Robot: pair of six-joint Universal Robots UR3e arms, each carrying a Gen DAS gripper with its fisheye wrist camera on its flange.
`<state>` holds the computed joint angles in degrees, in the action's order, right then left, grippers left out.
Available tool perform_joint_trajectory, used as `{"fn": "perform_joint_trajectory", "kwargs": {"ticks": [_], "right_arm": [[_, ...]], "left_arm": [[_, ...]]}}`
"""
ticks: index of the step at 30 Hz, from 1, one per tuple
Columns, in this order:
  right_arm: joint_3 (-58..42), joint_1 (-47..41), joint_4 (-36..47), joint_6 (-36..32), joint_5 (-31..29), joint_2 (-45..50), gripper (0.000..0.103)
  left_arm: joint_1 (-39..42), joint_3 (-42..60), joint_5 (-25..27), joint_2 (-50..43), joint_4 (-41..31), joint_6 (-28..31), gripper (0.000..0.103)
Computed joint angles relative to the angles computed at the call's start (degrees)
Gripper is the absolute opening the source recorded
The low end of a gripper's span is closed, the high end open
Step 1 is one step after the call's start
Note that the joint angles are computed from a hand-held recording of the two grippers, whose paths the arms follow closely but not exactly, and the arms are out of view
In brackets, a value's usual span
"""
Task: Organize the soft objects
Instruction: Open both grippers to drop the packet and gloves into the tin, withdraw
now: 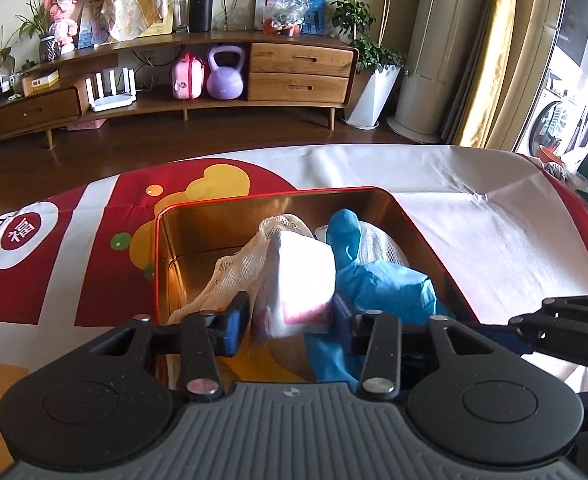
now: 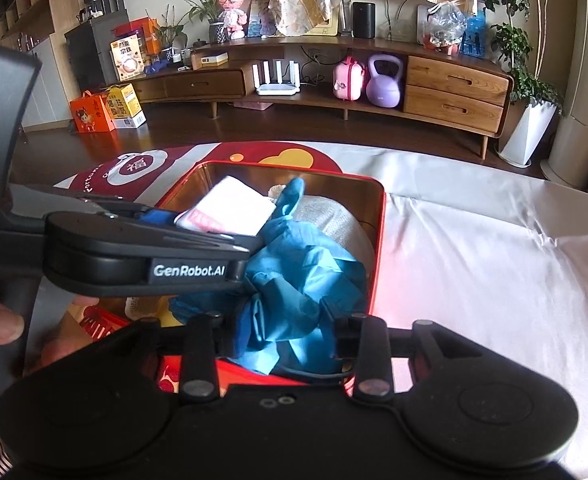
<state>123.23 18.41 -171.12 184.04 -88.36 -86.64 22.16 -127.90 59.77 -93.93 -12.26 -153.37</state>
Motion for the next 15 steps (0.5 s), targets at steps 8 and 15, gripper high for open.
{"fn": "perform_joint_trajectory", "kwargs": {"ticks": [8, 15], "right_arm": [[0.71, 0.68, 2.32, 0.51, -0.80, -3.71, 0.048], [0.71, 2.09, 6.56, 1.02, -2.37, -9.17, 0.064]], "left_arm": [[2.74, -2.45, -3.11, 6.65, -4.63, 1.55, 0.063], [6.49, -4.10, -6.08, 16.43, -13.31, 4.69, 0.065]]}}
